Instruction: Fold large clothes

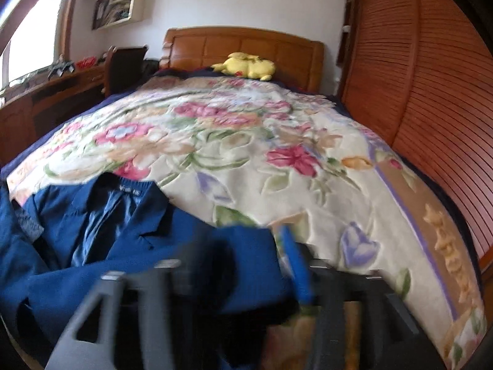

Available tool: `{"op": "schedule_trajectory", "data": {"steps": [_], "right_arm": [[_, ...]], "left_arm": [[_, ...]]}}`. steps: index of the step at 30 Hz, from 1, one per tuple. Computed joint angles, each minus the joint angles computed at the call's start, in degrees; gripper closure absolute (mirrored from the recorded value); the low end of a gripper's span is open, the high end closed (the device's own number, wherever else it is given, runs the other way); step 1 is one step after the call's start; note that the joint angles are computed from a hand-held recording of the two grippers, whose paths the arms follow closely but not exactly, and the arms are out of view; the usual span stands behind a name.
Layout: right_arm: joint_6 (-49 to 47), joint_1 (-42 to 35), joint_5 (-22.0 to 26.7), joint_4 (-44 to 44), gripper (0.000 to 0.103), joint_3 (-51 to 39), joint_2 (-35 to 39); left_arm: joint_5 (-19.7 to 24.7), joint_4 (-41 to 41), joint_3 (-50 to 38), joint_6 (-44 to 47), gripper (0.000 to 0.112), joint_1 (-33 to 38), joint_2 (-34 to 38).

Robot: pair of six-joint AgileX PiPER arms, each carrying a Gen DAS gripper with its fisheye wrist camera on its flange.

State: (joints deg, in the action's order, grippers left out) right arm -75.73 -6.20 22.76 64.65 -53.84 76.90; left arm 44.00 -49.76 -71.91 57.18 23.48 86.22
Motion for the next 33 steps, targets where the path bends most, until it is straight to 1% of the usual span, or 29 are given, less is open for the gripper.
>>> {"op": "schedule_trajectory", "data": {"steps": [1,2,3,4,5,6,8,10,12,15,17,19,22,24,26,27,28,32,33], "right_arm": [[-3.4,-1.7,1.8,2.9,0.029,0.1,0.2],[-4.4,-3.4,4.0,3.5,0.028,1.3,-1.4],[-4.6,-5.3,6.7,3.1,0.028,2.5,-2.9],[-7.0,-7.6,9.2,4.5,0.028,3.8,-3.3],[-8.5,-9.6,11.7,4.8,0.028,5.5,-4.7],[-10.0,-11.7,14.0,4.8,0.027,6.9,-5.4],[-12.2,-15.2,17.9,3.8,0.027,10.3,-8.0],[-14.2,-19.0,22.3,2.8,0.026,13.0,-10.5],[-16.5,-22.0,25.3,2.5,0.024,15.4,-12.2],[-20.4,-25.2,28.2,3.1,0.024,19.0,-15.3],[-21.3,-25.5,30.1,2.4,0.024,19.9,-16.7],[-20.2,-22.8,29.3,1.5,0.024,20.6,-19.0],[-19.0,-20.3,30.3,1.6,0.024,22.0,-23.4],[-17.5,-17.0,30.0,2.3,0.024,22.6,-25.7],[-13.6,-11.3,28.4,1.3,0.024,22.4,-27.6],[-12.2,-8.4,26.9,1.2,0.024,22.8,-28.3],[-9.7,-4.0,24.3,0.5,0.024,22.8,-28.9],[3.2,17.2,11.0,-7.0,0.024,22.4,-28.8],[4.9,21.3,8.9,-8.4,0.024,22.3,-27.8]], "left_arm": [[1.6,-1.9,1.4,2.4,0.071,1.4,-1.4],[3.5,-3.7,3.2,5.0,0.066,3.1,-3.2],[4.8,-4.4,4.7,6.6,0.056,4.4,-4.7],[5.8,-5.2,5.9,8.0,0.049,5.6,-5.9],[7.0,-6.2,7.4,9.6,0.034,6.9,-7.1],[8.5,-6.9,8.9,11.2,0.031,8.4,-8.3],[10.3,-6.6,11.3,12.8,0.031,10.5,-10.3],[10.1,-5.2,14.0,13.7,0.031,11.9,-12.4],[10.4,-4.9,16.3,15.5,0.031,13.7,-14.0],[10.4,-3.3,18.7,16.3,0.031,15.6,-15.1],[10.2,-2.9,19.7,16.5,0.031,16.6,-15.4],[10.7,-3.9,20.8,17.7,0.031,18.5,-15.7],[11.9,-6.2,22.4,20.8,0.031,21.5,-16.7],[14.1,-8.3,23.0,22.8,0.031,24.3,-17.3],[17.1,-10.9,23.3,24.7,0.031,27.7,-17.5],[17.8,-11.6,23.1,24.9,0.031,28.6,-17.5],[18.2,-12.3,23.0,25.1,0.031,29.5,-17.6],[18.3,-13.8,22.9,26.8,0.031,31.4,-17.7],[18.3,-13.8,23.0,27.1,0.031,31.7,-17.6]]}}
